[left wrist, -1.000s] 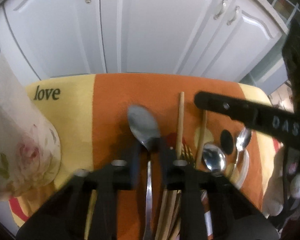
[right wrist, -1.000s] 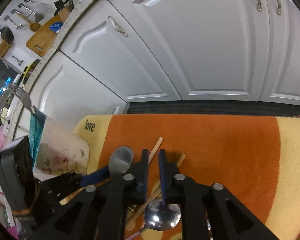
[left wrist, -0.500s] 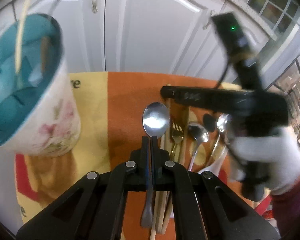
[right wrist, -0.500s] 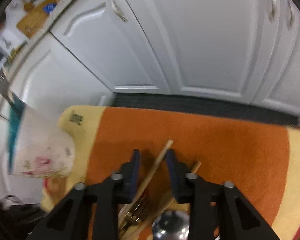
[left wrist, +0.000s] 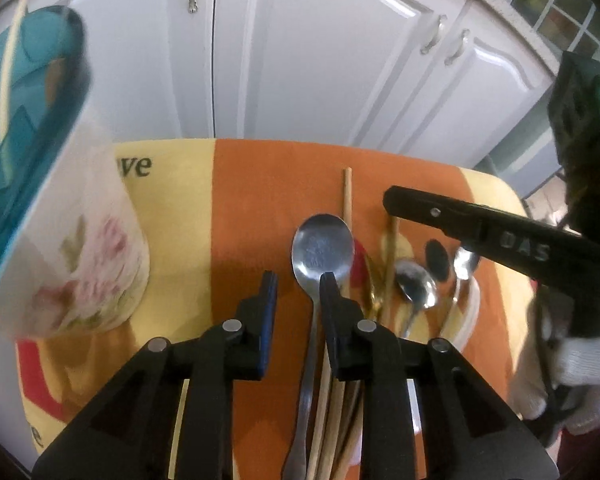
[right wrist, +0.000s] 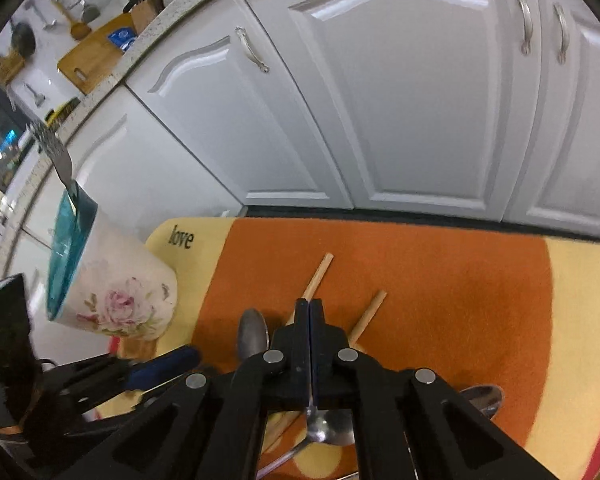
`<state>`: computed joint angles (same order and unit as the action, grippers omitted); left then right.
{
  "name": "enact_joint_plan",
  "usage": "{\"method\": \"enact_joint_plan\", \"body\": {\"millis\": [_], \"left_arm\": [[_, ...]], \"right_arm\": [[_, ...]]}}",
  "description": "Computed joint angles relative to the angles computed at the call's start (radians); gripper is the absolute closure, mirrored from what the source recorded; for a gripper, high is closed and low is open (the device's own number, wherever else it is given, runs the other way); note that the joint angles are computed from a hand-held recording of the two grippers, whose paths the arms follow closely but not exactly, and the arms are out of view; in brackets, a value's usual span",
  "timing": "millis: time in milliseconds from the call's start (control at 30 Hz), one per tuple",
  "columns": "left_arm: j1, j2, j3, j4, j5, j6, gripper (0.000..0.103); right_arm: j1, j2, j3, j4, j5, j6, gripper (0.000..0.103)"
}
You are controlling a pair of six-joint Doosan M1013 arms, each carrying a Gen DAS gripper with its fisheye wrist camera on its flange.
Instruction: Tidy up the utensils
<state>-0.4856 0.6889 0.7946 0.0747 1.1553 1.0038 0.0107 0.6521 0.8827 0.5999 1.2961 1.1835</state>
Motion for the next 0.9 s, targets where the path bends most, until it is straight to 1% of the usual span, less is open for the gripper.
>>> {"method": "enact_joint_plan", "body": {"millis": [33, 100, 133, 200, 233, 333, 367, 533, 567, 600, 633, 667, 700, 800, 900], "left_arm": [[-0.001, 0.006, -0.01, 0.006, 0.008, 0.0, 0.082], [-0.002, 0.028, -0.043, 0.026, 0.032, 0.0, 0.076], [-0.002, 0.037, -0.057, 0.031, 0.039, 0.002, 0.075], [-0.002, 0.052, -0.076, 0.029, 0.053, 0.01, 0.069], [-0.001, 0.064, -0.093, 0.026, 0.065, 0.017, 0.068], [0.001, 0.075, -0.108, 0.035, 0.054, 0.028, 0.063], [0.002, 0.088, -0.128, 0.029, 0.055, 0.031, 0.061], [0.003, 0.116, -0.177, 0.004, 0.071, 0.041, 0.061], [0.002, 0.111, -0.168, -0.006, 0.066, 0.051, 0.064], [0.004, 0.103, -0.155, -0.024, 0.057, 0.061, 0.077], [0.008, 0.1, -0.15, -0.056, 0.052, 0.074, 0.083], [0.009, 0.1, -0.152, -0.067, 0.059, 0.077, 0.091], [0.008, 0.104, -0.161, -0.065, 0.071, 0.073, 0.098], [0.008, 0.099, -0.153, -0.067, 0.071, 0.082, 0.098], [0.012, 0.109, -0.174, -0.079, 0.086, 0.088, 0.096]], "right_arm": [[-0.001, 0.008, -0.012, 0.005, 0.013, 0.013, 0.102], [0.0, 0.028, -0.043, 0.0, 0.038, 0.035, 0.096], [0.0, 0.036, -0.057, -0.006, 0.045, 0.044, 0.095], [-0.005, 0.043, -0.069, 0.004, 0.046, 0.061, 0.094], [-0.008, 0.046, -0.075, 0.011, 0.047, 0.068, 0.094], [-0.023, 0.046, -0.075, 0.032, 0.048, 0.083, 0.094], [-0.027, 0.046, -0.076, 0.032, 0.05, 0.084, 0.093], [-0.046, 0.044, -0.076, 0.049, 0.062, 0.085, 0.091], [-0.049, 0.045, -0.077, 0.057, 0.065, 0.084, 0.09], [-0.052, 0.045, -0.077, 0.067, 0.074, 0.082, 0.086], [-0.052, 0.045, -0.075, 0.069, 0.078, 0.083, 0.083], [-0.053, 0.045, -0.074, 0.068, 0.082, 0.081, 0.079], [-0.053, 0.044, -0.07, 0.068, 0.089, 0.077, 0.078], [-0.048, 0.039, -0.058, 0.043, 0.089, 0.079, 0.078], [-0.05, 0.042, -0.056, 0.04, 0.099, 0.093, 0.078]]}}
